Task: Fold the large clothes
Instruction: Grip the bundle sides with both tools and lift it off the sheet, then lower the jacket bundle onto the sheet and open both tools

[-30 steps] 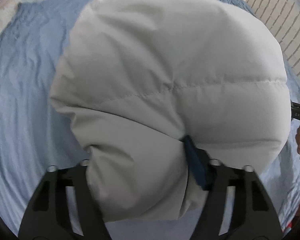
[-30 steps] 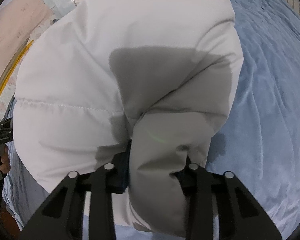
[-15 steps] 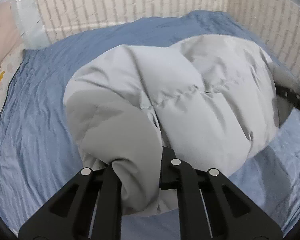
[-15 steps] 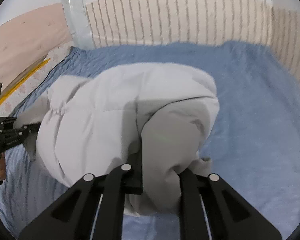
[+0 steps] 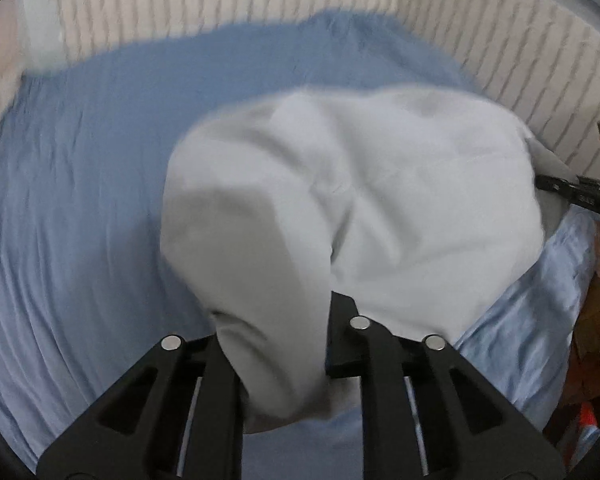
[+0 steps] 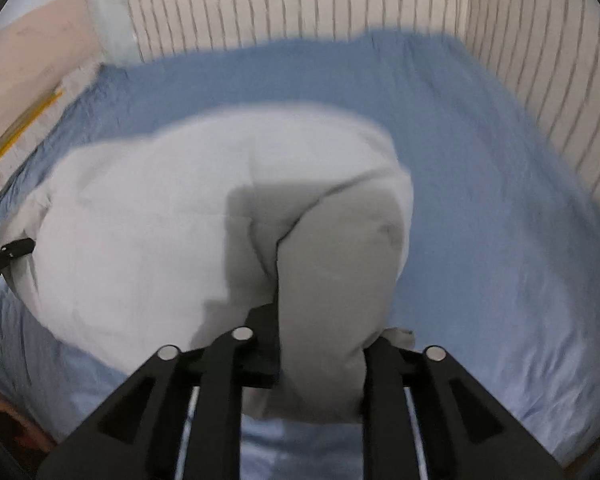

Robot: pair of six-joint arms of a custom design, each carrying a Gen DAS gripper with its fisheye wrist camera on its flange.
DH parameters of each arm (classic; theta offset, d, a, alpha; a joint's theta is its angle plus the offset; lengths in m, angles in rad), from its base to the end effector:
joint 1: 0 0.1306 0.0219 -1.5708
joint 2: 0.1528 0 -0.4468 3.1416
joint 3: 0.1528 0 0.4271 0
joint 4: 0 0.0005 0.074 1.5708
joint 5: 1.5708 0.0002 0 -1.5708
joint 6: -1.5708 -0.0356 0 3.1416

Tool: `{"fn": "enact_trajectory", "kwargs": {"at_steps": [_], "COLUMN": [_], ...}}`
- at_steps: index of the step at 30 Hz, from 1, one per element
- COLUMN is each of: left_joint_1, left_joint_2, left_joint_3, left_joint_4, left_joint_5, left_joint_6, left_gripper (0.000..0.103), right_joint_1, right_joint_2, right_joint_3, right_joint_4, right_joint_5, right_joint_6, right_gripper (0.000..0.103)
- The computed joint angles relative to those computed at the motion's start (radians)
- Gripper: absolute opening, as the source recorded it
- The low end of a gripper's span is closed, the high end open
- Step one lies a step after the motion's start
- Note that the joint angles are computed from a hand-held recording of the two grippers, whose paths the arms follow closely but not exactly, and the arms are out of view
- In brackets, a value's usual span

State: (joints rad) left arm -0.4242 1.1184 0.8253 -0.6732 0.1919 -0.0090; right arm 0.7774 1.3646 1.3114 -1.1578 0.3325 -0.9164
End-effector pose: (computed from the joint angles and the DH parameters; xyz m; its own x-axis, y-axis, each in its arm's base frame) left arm 0.3257 -0.1551 0.3443 -0.7453 0.3463 -0.5697 0.5096 0.8469 -0.1518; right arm 0.3380 0.3156 0.4532 -0.8671 0.1989 -0.4567 0.1756 0.9800 0.0934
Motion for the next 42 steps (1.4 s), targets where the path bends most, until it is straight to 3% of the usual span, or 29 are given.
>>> {"fn": "enact_trajectory", "kwargs": {"at_steps": [2, 4, 6, 8, 11, 12, 14, 15, 19, 22, 24, 26, 28, 32, 35, 42], "left_joint_1": [0.032, 0.045, 0.055, 0.059, 0.050, 0.006, -0.009, -0.012, 0.006, 0.002, -0.021, -0.024, -0.010, 0.045, 0.016, -0.007], "left_joint_2": [0.008, 0.001, -0.002, -0.044, -0.075, -0.076, -0.060, -0.048, -0.020, -0.039, -0.070, -0.109, -0.169, -0.252, -0.315, -0.440], "left_joint_3": [-0.039, -0.065, -0.072, -0.066, -0.078, -0.080, -0.076, -0.080, -0.087, -0.074, -0.066, -0.057, -0.053, -0.008, 0.001, 0.014], "left_joint_4": [0.008, 0.028, 0.039, 0.006, 0.038, 0.046, 0.040, 0.042, 0.047, 0.020, -0.005, -0.032, -0.051, -0.136, -0.152, -0.203], "left_joint_5": [0.039, 0.034, 0.019, -0.020, -0.117, -0.177, -0.224, -0.238, -0.224, -0.245, -0.301, -0.347, -0.354, -0.272, -0.335, -0.419], "left_joint_6": [0.009, 0.011, 0.032, 0.038, 0.026, 0.051, 0.057, 0.066, 0.068, 0.065, 0.059, 0.057, 0.062, 0.068, 0.095, 0.055], "left_gripper": [0.026, 0.033, 0.044, 0.054, 0.074, 0.075, 0.076, 0.076, 0.076, 0.076, 0.078, 0.100, 0.100, 0.100, 0.100, 0.100], "right_joint_1": [-0.021, -0.038, -0.050, -0.047, 0.000, 0.010, 0.022, 0.023, -0.004, 0.004, 0.033, 0.092, 0.141, 0.244, 0.305, 0.376], "right_joint_2": [-0.016, -0.033, -0.066, -0.088, -0.089, -0.081, -0.045, -0.013, 0.055, 0.091, 0.102, 0.087, 0.105, 0.158, 0.214, 0.340], "right_joint_3": [-0.075, -0.121, -0.154, -0.144, -0.097, -0.082, -0.039, -0.018, -0.024, -0.004, 0.036, 0.069, 0.127, 0.258, 0.370, 0.603], "right_joint_4": [0.050, 0.083, 0.112, 0.085, 0.018, -0.001, -0.089, -0.160, -0.201, -0.282, -0.354, -0.354, -0.390, -0.420, -0.413, -0.441], "right_joint_5": [-0.074, -0.092, -0.096, -0.077, 0.051, 0.082, 0.142, 0.150, 0.109, 0.139, 0.186, 0.240, 0.283, 0.339, 0.373, 0.434], "right_joint_6": [-0.032, -0.067, -0.117, -0.156, -0.170, -0.182, -0.221, -0.252, -0.271, -0.297, -0.363, -0.410, -0.437, -0.481, -0.488, -0.483], "right_gripper": [0.033, 0.059, 0.061, 0.063, 0.063, 0.063, 0.063, 0.063, 0.063, 0.061, 0.063, 0.067, 0.094, 0.099, 0.101, 0.101]}}
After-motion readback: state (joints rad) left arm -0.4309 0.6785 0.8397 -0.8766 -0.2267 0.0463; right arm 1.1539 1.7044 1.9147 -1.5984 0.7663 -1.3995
